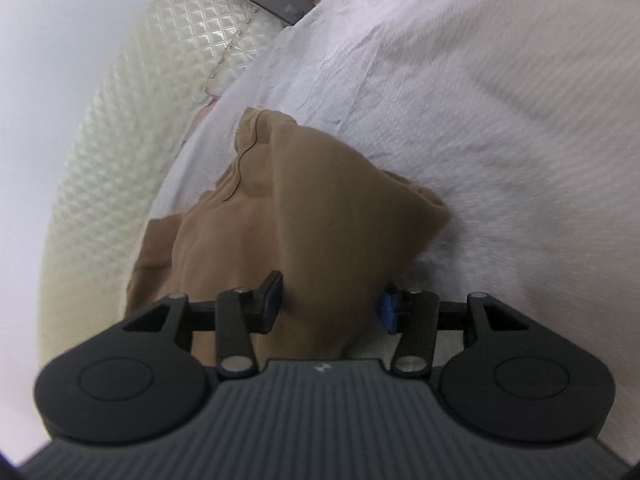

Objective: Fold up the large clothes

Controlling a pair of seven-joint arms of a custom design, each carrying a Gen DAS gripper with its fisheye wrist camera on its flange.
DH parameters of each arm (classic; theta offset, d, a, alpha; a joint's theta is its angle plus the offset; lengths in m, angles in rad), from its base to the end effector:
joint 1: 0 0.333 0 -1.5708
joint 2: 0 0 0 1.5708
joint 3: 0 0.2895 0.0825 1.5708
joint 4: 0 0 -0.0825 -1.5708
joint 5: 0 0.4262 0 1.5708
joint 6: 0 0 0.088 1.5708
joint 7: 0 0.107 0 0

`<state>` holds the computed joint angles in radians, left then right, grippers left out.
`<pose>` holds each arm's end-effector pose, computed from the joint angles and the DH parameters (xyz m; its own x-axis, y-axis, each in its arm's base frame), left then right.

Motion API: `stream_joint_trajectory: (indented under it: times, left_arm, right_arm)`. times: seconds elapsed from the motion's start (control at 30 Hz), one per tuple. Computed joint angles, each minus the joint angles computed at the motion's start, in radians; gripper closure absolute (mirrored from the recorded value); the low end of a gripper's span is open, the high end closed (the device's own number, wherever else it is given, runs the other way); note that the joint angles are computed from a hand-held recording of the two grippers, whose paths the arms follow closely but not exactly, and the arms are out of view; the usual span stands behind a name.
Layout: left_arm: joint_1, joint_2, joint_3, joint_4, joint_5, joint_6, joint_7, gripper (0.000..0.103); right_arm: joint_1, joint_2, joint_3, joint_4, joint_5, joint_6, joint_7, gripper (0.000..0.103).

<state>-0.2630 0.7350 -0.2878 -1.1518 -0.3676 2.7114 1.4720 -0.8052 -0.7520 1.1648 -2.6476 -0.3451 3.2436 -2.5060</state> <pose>0.7446 -0.3487 0.4408 -0.2209 -0.7890 0.5734 -0.8071 -0.1821 -0.5616 0.4541 0.1895 0.3783 -0.4944 -0.3838 -0.7799 -0.0708 0.9120 -0.4040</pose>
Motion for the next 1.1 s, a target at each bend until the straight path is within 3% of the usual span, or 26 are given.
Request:
stream_joint_trajectory:
  times: [0.07, 0.1, 0.17, 0.23, 0.47, 0.6, 0.77, 1.1]
  left_arm:
    - [-0.013, -0.07, 0.032, -0.044, 0.046, -0.038, -0.008, 0.038]
    - [-0.011, -0.117, 0.033, -0.093, 0.058, -0.018, 0.01, 0.038]
    - [-0.009, -0.212, 0.038, -0.174, 0.077, -0.004, 0.028, 0.038]
    - [0.009, -0.306, 0.022, -0.249, 0.062, 0.003, 0.06, 0.038]
    - [0.025, -0.649, 0.001, -0.52, -0.042, 0.054, 0.204, 0.038]
    - [-0.006, -0.851, 0.023, -0.673, -0.102, 0.053, 0.28, 0.038]
    - [-0.053, -1.075, 0.049, -0.843, -0.084, 0.055, 0.3, 0.038]
    - [-0.15, -1.443, 0.092, -1.141, -0.088, 0.087, 0.333, 0.038]
  right_arm:
    - [0.148, 0.013, -0.119, -0.004, -0.027, -0.121, -0.048, 0.052]
    - [0.224, 0.009, -0.177, -0.004, -0.037, -0.186, -0.068, 0.053]
    - [0.318, -0.04, -0.246, -0.012, -0.059, -0.254, -0.088, 0.053]
    - [0.418, -0.071, -0.318, 0.018, -0.087, -0.375, -0.15, 0.053]
    - [0.599, -0.14, -0.426, 0.166, -0.182, -0.594, -0.273, 0.053]
    - [0.671, -0.137, -0.439, 0.265, -0.232, -0.696, -0.32, 0.053]
    - [0.753, -0.107, -0.415, 0.391, -0.284, -0.835, -0.363, 0.052]
    - [0.823, 0.034, -0.277, 0.617, -0.433, -1.101, -0.448, 0.052]
